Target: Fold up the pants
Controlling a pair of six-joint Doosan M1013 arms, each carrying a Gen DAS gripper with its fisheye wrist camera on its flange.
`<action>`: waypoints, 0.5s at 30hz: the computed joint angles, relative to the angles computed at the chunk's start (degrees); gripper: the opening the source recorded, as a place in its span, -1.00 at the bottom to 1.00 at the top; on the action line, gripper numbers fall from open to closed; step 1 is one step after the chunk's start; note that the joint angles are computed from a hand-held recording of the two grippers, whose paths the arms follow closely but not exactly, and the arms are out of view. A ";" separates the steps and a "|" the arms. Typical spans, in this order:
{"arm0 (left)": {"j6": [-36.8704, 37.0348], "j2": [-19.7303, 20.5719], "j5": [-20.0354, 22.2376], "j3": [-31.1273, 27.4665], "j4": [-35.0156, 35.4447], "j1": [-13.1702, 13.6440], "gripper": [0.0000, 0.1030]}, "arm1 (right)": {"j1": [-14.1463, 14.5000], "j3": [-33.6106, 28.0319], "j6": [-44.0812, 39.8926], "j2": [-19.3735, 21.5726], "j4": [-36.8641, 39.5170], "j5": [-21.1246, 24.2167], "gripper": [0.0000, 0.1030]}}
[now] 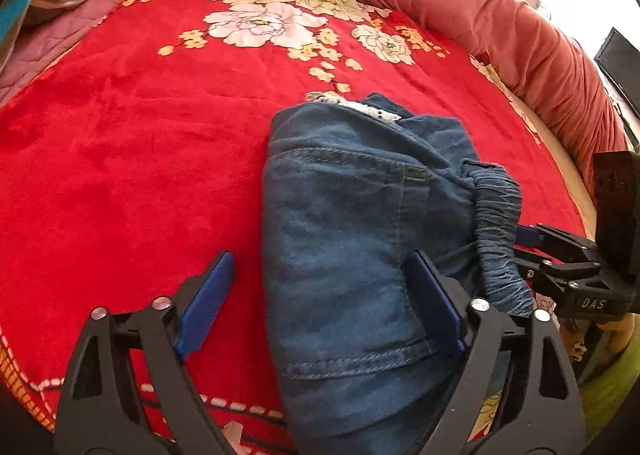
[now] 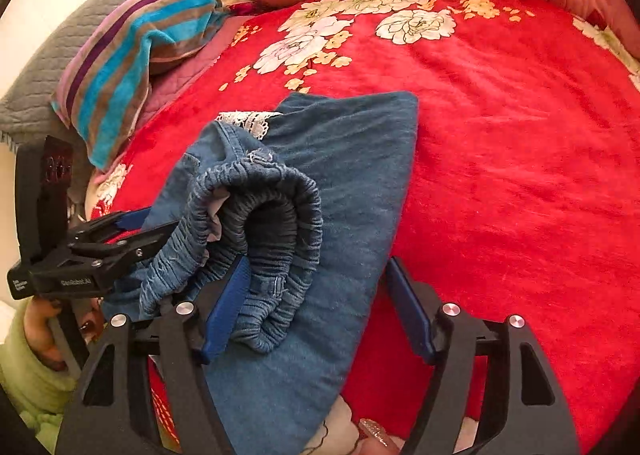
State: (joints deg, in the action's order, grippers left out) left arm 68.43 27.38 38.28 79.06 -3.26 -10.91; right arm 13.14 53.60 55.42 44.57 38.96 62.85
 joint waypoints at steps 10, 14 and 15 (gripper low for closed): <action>2.13 0.76 0.02 -2.04 0.05 -0.63 -0.44 | 0.46 -0.98 -8.48 0.25 5.12 -0.56 -0.58; 0.79 0.54 -1.28 -2.72 1.56 -0.39 -0.48 | 1.16 -1.22 -13.40 -0.61 6.69 -3.20 -0.58; -0.26 0.54 -1.62 -3.03 2.94 -0.36 -0.48 | 1.36 -1.53 -14.27 -0.66 6.82 -3.93 -0.58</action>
State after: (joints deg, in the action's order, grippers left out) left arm 68.17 27.93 36.66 76.03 -0.32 -11.27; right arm 14.50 52.07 41.15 43.91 45.78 58.92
